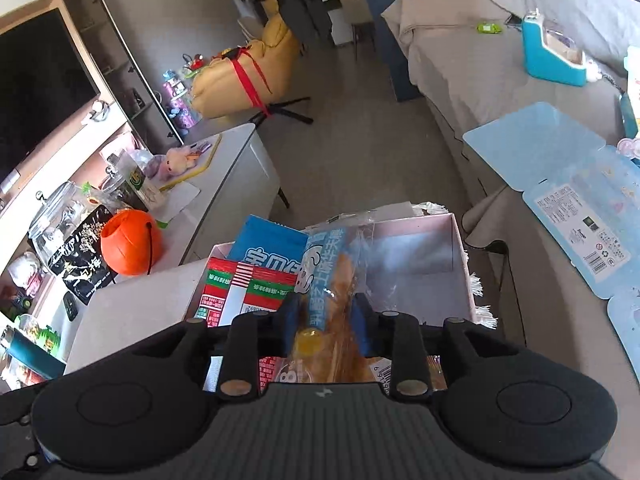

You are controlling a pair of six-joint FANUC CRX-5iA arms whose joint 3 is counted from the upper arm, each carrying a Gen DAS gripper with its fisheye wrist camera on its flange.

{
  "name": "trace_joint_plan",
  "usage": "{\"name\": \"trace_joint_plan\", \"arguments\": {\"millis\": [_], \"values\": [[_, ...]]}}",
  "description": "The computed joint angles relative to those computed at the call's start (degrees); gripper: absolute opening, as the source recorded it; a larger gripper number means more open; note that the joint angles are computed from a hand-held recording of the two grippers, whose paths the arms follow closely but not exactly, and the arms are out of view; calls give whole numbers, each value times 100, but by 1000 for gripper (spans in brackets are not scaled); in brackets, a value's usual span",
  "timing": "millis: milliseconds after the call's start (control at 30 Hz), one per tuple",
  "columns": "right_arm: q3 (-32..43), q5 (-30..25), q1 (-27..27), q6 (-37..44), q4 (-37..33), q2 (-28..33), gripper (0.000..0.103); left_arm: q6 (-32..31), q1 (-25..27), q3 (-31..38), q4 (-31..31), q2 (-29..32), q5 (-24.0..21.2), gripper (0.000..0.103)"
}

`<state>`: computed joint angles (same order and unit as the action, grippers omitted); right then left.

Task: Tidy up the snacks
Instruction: 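Lower the bread stick into the pink box and open the right tool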

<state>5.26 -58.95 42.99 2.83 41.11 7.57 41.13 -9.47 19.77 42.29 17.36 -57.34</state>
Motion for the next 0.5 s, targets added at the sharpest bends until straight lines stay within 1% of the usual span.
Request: {"name": "trace_joint_plan", "arguments": {"millis": [33, 67, 133, 200, 233, 267, 333, 433, 500], "values": [[-8, -52, 33, 29, 36, -4, 28, -65, 8, -98, 53, -58, 30, 35], [11, -216, 104, 59, 99, -4, 28, -143, 13, -207, 112, -124, 70, 35], [-58, -564, 329, 27, 430, -38, 29, -305, 23, -394, 229, -245, 109, 35], [-196, -731, 551, -11, 707, -141, 32, -435, 47, -548, 325, -360, 104, 35], [-272, -778, 644, -65, 816, -202, 38, -475, 63, -622, 348, -432, 92, 35], [-376, -827, 751, -176, 935, -278, 48, -519, 84, -714, 374, -511, 81, 35], [-562, -893, 946, -392, 1061, -438, 60, -673, 184, -992, 467, -739, 48, 35], [-707, -1233, 1343, -709, 1069, -564, 64, -1080, 433, -1610, 647, -1209, 0, 36], [-796, -1455, 1631, -831, 1015, -599, 68, -1291, 689, -2071, 606, -1581, -82, 36]]}}
